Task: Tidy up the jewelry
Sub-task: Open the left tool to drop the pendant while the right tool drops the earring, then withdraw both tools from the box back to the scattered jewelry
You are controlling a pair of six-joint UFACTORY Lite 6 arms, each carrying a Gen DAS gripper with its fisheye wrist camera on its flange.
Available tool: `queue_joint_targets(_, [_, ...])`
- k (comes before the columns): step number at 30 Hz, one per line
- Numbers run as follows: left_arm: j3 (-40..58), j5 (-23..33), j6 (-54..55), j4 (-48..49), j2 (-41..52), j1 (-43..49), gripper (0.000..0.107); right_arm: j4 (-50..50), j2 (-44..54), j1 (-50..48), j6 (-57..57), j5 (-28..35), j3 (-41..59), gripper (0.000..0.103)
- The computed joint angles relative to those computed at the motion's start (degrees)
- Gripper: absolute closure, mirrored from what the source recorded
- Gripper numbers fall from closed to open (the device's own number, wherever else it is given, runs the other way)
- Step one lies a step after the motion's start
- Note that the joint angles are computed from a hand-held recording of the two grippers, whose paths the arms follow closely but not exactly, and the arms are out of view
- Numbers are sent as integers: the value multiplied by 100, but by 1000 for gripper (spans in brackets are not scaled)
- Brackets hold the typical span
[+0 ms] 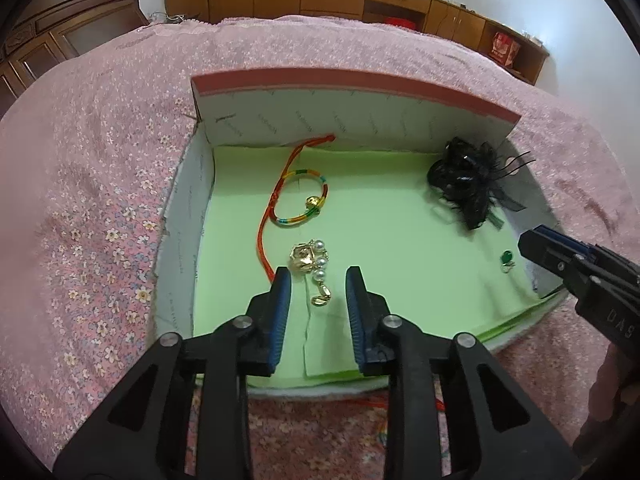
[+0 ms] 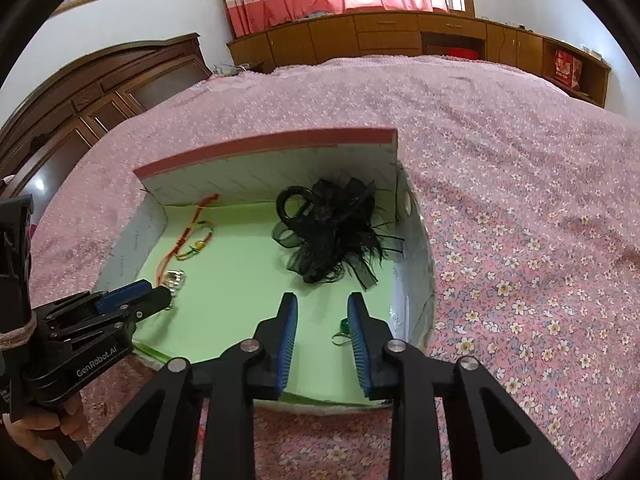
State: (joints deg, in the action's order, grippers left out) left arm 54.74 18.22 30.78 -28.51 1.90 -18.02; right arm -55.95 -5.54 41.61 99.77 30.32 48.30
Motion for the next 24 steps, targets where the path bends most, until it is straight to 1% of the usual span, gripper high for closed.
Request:
queue_joint_targets(3, [-107, 186, 385, -339, -283, 110, 87, -149, -213, 202, 190, 172, -47, 71])
queue_joint_targets(6, [-311, 349, 738, -658, -654, 257, 86, -325, -472, 528, 437, 510, -79, 68])
queue_joint_targets(9, [-495, 645, 1024, -948, -1063, 453, 86, -402, -717, 843, 639, 791, -112, 68])
queue_joint_targets(19, [-992, 1438, 1495, -1084, -2139, 1114, 86, -459, -1152, 2220, 1330, 1880, -94, 67])
queue_joint_targets(24, [-1298, 1873, 1701, -1154, -2643, 1463, 86, -321, -1192, 2763, 1618, 2191, -164, 67])
